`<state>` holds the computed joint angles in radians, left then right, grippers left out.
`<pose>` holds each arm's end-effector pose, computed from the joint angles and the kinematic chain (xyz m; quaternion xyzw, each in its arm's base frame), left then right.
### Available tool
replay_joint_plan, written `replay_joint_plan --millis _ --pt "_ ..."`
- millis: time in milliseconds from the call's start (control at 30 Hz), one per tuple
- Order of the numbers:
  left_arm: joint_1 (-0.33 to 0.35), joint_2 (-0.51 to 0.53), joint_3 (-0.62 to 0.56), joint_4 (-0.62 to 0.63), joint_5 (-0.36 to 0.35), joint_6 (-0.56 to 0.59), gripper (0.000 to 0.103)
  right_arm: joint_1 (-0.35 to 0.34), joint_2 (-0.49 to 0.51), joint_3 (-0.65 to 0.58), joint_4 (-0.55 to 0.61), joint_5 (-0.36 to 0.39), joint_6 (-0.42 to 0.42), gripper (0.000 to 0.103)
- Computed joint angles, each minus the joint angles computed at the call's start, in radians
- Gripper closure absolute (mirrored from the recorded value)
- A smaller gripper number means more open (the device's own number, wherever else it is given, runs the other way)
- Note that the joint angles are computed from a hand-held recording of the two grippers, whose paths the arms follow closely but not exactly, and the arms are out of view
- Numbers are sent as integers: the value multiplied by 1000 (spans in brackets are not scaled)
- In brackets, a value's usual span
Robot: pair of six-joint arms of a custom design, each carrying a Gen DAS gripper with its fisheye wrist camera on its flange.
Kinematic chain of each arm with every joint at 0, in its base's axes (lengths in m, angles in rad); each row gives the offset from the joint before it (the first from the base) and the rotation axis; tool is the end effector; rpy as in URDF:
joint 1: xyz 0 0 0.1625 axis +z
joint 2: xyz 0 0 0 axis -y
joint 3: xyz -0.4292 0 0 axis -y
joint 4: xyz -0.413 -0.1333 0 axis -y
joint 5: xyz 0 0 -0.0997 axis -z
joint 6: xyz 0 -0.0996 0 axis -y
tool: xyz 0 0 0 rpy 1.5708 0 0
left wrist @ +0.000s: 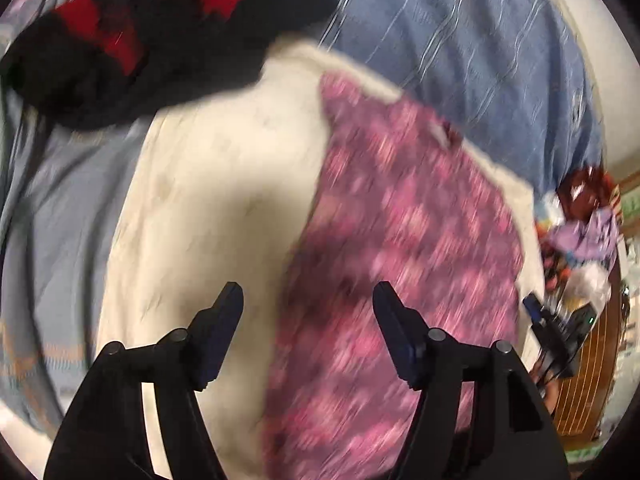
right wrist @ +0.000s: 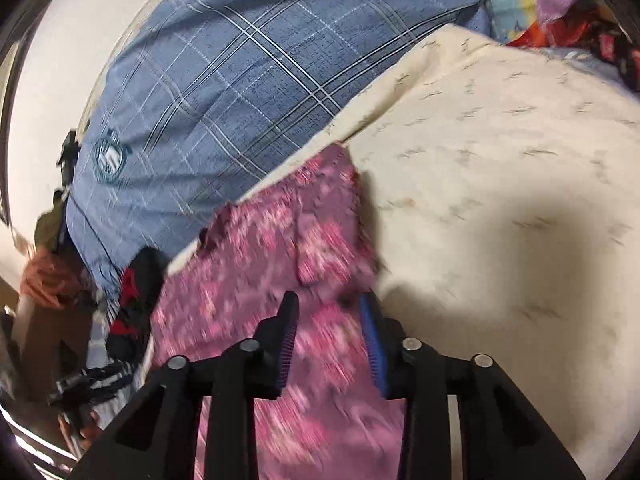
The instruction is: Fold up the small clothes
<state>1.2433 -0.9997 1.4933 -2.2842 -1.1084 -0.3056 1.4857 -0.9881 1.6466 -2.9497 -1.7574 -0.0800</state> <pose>-0.0609 -0.7318 0.2627 -0.0145 0.9677 -0.1724 0.1832 0.0547 -0.7095 0.2604 -0.0352 -0.9317 0.3425 0.1158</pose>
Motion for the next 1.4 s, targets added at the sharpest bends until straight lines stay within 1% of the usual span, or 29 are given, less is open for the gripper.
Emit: replay_joint_plan --millis 100,167,233,300,333,367,433,467,500,533,567,600,633,667,700,767,800,867,900,933,967,1000,1033,1067,1133,1200,1267,1333,1400 --pt "19 -37 73 27 -50 -34 36 -19 -67 96 -35 -30 -29 67" --pt "26 -53 129 -18 -84 -42 36 -35 -110 153 -40 -50 -31 66" --pt "5 -79 187 -91 -65 -26 31 -49 -135 190 -43 -47 -33 68" --pt "0 -84 208 -117 -106 -30 30 -56 -150 222 -63 -29 -54 68" --pt "-10 -79 210 -120 -91 -36 30 -54 -151 228 -61 -31 -66 68" --pt "-27 -71 213 -117 -47 -36 31 -49 -148 230 -58 -33 -88 66" --pt "-50 -66 223 -117 23 -31 47 -31 -133 231 -73 -70 -156 65" --pt "-56 -63 222 -109 45 -33 65 -12 -117 228 -91 -116 -207 70" --pt "-61 -59 217 -90 63 -47 78 -4 -109 225 -93 -130 -244 85" --pt "-58 -61 217 -87 66 -52 82 6 -100 222 -89 -153 -279 97" --pt "-57 -61 219 -88 71 -59 87 21 -86 217 -92 -194 -318 99" --pt "-56 -65 225 -98 76 -65 90 37 -73 220 -126 -231 -364 99" --pt "-54 -68 231 -104 85 -69 91 46 -71 221 -138 -244 -380 99" --pt "-52 -71 235 -105 97 -76 94 47 -73 227 -177 -246 -376 99" --pt "-43 -72 236 -112 90 -76 95 42 -75 226 -192 -250 -362 99" --pt "-29 -83 240 -120 57 -103 95 18 -80 212 -133 -246 -317 100" --pt "-27 -95 244 -114 50 -119 96 17 -85 217 -133 -239 -314 99" --pt "-28 -131 274 -123 37 -101 95 25 -100 225 -116 -228 -310 98" --pt "-30 -147 292 -130 36 -99 92 22 -122 238 -96 -198 -289 92" --pt "-28 -161 306 -133 23 -92 89 20 -138 249 -83 -181 -272 92" --pt "-23 -181 323 -131 -6 -79 81 11 -167 267 -59 -148 -250 91" --pt "-18 -196 338 -127 -28 -73 71 7 -184 280 -50 -138 -237 88" --pt "-15 -204 349 -122 -43 -70 64 -2 -205 300 -47 -130 -225 86" --pt "-13 -218 370 -120 -64 -63 54 -12 -228 318 -40 -121 -219 80" --pt "-15 -236 408 -129 -82 -56 49 -26 -256 349 -30 -115 -204 76" --pt "-21 -249 446 -142 -97 -65 41 -41 -275 371 3 -102 -185 70" --pt "-30 -266 482 -167 -107 -68 37 -59 -288 394 33 -68 -169 70" --pt "-37 -289 516 -174 -136 -73 37 -69 -303 426 29 -32 -189 68" --pt "-40 -309 542 -162 -159 -76 37 -69 -316 439 65 -17 -210 66"
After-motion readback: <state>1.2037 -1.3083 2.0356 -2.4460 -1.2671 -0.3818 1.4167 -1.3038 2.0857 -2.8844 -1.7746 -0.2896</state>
